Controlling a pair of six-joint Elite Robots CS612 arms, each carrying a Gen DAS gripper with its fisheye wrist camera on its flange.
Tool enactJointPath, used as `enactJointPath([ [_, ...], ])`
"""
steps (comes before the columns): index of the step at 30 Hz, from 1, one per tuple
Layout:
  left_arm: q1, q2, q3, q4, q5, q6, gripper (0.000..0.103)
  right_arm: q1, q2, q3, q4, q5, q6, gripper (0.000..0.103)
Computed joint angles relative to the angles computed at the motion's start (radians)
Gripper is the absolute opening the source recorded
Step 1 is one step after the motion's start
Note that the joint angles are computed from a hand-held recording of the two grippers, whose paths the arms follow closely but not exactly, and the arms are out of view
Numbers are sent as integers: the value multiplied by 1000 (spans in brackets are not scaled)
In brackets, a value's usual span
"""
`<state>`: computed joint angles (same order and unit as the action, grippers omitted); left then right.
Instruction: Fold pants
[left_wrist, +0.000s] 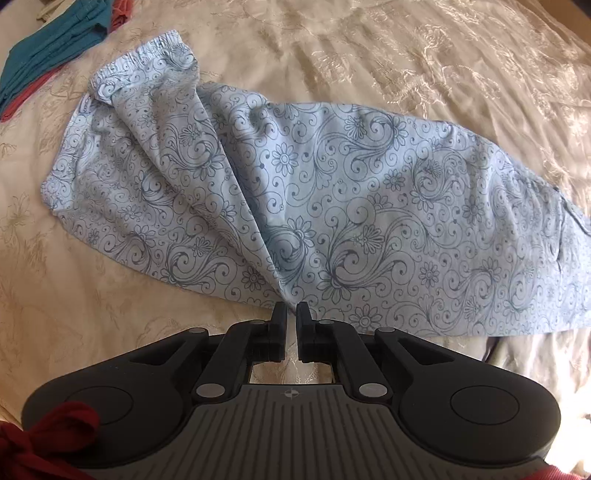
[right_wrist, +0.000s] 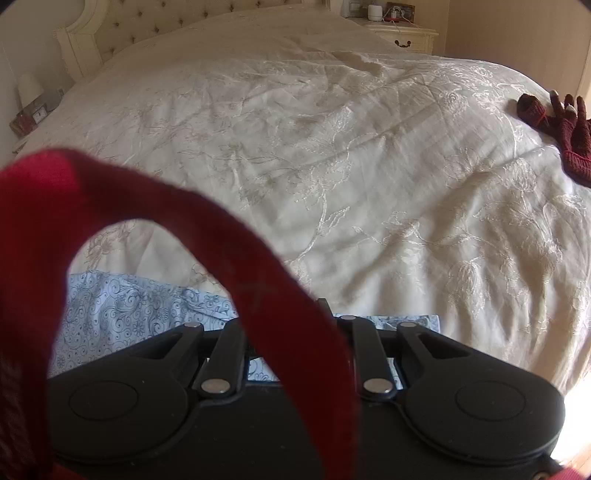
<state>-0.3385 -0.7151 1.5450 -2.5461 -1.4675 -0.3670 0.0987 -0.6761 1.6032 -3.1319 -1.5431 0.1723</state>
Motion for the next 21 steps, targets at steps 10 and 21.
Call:
enactJointPath([
  [10,64,-34,34,-103,11,163,7,89,69,-182,100,116,-29,29],
  [21,200,116,-268,24,61,91,7,180,251,-553,273,314,-37,39],
])
